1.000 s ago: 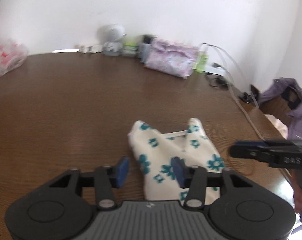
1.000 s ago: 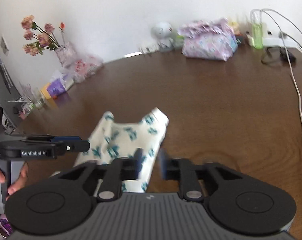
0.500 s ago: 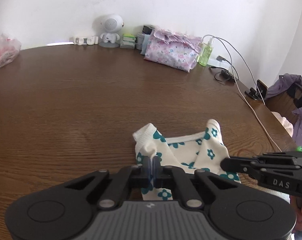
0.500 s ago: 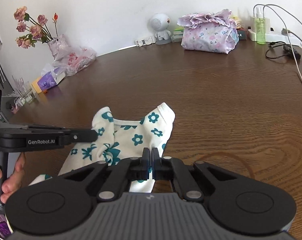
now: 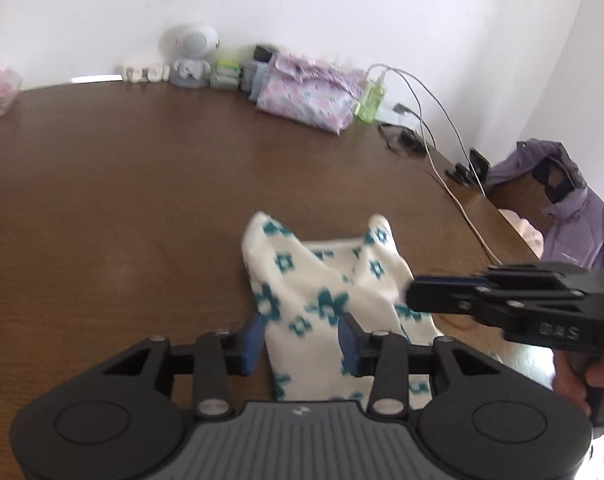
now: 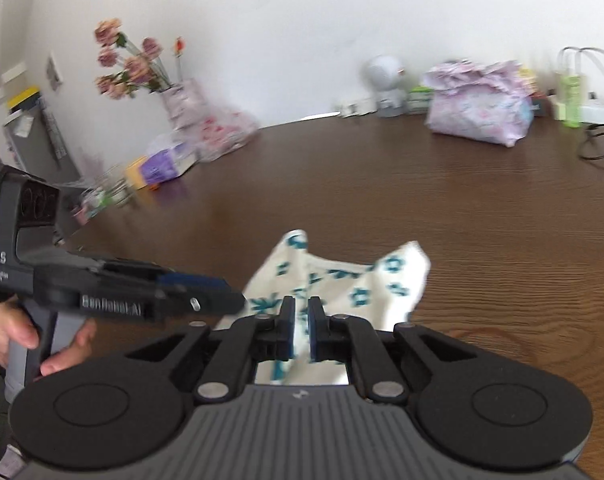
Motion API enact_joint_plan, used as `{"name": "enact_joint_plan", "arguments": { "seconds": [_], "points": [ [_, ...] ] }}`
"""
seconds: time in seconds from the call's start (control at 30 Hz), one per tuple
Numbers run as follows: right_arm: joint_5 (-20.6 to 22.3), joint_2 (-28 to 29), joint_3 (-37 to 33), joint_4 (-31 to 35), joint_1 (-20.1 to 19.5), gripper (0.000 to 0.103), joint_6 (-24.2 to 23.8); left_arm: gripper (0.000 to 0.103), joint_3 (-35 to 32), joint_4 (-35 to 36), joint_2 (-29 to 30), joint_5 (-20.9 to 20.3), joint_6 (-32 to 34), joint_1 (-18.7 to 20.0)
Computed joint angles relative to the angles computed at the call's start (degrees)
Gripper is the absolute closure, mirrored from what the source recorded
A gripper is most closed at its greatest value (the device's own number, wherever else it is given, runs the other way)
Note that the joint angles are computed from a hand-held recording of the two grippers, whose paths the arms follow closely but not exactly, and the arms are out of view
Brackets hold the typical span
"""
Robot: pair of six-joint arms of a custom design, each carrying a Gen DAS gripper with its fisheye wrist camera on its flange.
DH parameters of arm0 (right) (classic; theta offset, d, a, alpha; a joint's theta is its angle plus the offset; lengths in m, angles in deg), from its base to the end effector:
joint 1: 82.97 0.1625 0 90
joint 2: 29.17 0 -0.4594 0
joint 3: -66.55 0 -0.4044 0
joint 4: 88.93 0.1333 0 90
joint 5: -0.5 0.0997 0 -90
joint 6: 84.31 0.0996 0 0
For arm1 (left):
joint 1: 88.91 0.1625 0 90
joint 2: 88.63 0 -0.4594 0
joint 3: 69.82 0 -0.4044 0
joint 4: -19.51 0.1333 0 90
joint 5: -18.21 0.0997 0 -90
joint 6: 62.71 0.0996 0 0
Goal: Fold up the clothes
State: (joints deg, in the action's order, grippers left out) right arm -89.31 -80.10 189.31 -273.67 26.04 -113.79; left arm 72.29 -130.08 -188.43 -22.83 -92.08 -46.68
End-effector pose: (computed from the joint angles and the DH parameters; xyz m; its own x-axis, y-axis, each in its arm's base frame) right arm 0.3043 -0.4729 0.0820 -0.6750 -0.7132 0.1889 -0.7263 0.5972 -0.3404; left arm -0.1083 -0.3798 0.3101 -0.8759 -0.0223 -0.4820 0.3184 0.7239 -0.6121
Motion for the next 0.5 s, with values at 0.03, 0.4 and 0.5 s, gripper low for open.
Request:
{"name": "enact_joint_plan", "arguments": {
  "seconds": [0.03,0.4,0.5],
  "points": [
    [-0.2,0.7,-0.8,1.7,0.2,0.097,0.1,0.066,0.2,0.4,-0.1,-0.9,-0.5,0.3],
    [0.3,3.6,-1.9,3.1,-0.7,0.099,3.9,0.100,3.7,-4.3,-3.2,-2.8,-8.1,1.4],
    [-1.5,3.0,-2.2,1.3,0.2,0.088,3.4,0.100,4.0,-4.8,-3.3,-2.3,-8.5,1.0]
  ]
}}
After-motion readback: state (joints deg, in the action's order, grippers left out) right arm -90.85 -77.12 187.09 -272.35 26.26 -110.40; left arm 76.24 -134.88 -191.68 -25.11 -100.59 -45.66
